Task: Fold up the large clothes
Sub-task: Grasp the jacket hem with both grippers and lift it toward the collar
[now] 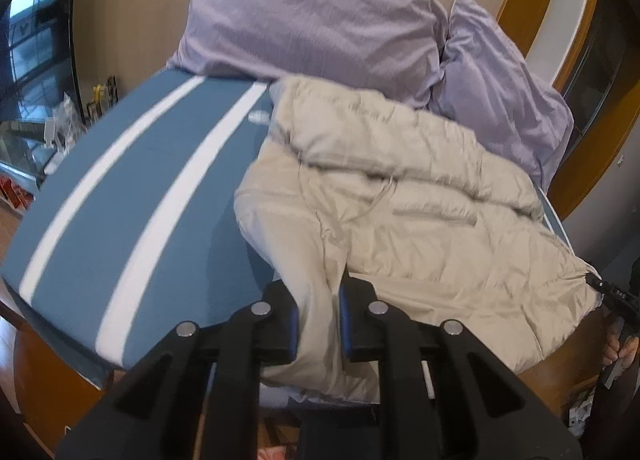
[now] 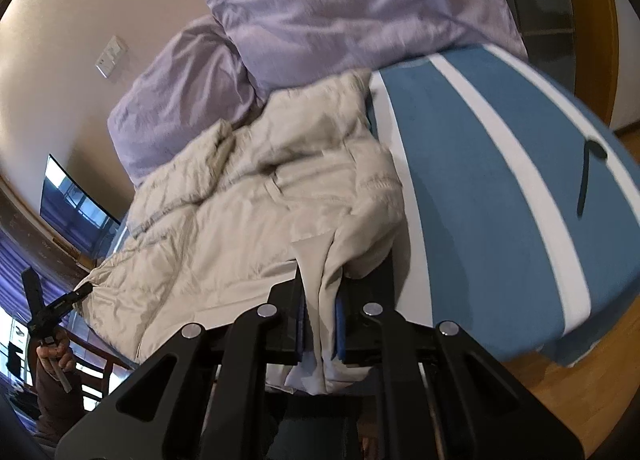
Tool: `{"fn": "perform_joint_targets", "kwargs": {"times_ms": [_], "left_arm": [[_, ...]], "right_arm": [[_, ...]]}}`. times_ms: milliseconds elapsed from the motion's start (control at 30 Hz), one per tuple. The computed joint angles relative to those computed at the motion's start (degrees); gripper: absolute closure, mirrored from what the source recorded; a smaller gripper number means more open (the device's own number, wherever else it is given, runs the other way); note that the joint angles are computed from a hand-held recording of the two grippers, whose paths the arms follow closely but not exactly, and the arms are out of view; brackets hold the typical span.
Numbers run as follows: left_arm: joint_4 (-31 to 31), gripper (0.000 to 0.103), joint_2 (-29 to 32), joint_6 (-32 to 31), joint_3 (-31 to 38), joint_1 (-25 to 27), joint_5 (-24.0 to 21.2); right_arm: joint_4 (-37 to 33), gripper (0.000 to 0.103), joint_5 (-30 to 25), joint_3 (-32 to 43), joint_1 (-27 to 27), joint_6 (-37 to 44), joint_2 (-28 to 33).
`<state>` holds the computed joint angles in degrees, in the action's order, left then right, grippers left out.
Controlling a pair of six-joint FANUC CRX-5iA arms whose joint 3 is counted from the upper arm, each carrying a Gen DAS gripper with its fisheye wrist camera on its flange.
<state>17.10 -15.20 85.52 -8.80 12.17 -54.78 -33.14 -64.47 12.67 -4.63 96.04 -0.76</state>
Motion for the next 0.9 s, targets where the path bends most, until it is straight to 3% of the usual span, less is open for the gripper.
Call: {"fn": "perform_joint_targets", "kwargs": {"times_ms": [467,667,900], "left_arm": [[-6.9,0.088,7.6,7.8,14.6,-3.4,1.6],[-10.2,0.087,14.2,11.7,23.9,-4.8,0.4],[-15.4,0.087,25.9,16.6,39.8,-6.3,-3.4]], "right_arm": [[10.1,0.092,7.3,9.2,6.5,-5.1,4.1],[16.0,0.092,9.4,16.0,9.2,-9.2,9.7],[22.8,0.092,10.2,27.3,11.7,-16.5,19.6]]}}
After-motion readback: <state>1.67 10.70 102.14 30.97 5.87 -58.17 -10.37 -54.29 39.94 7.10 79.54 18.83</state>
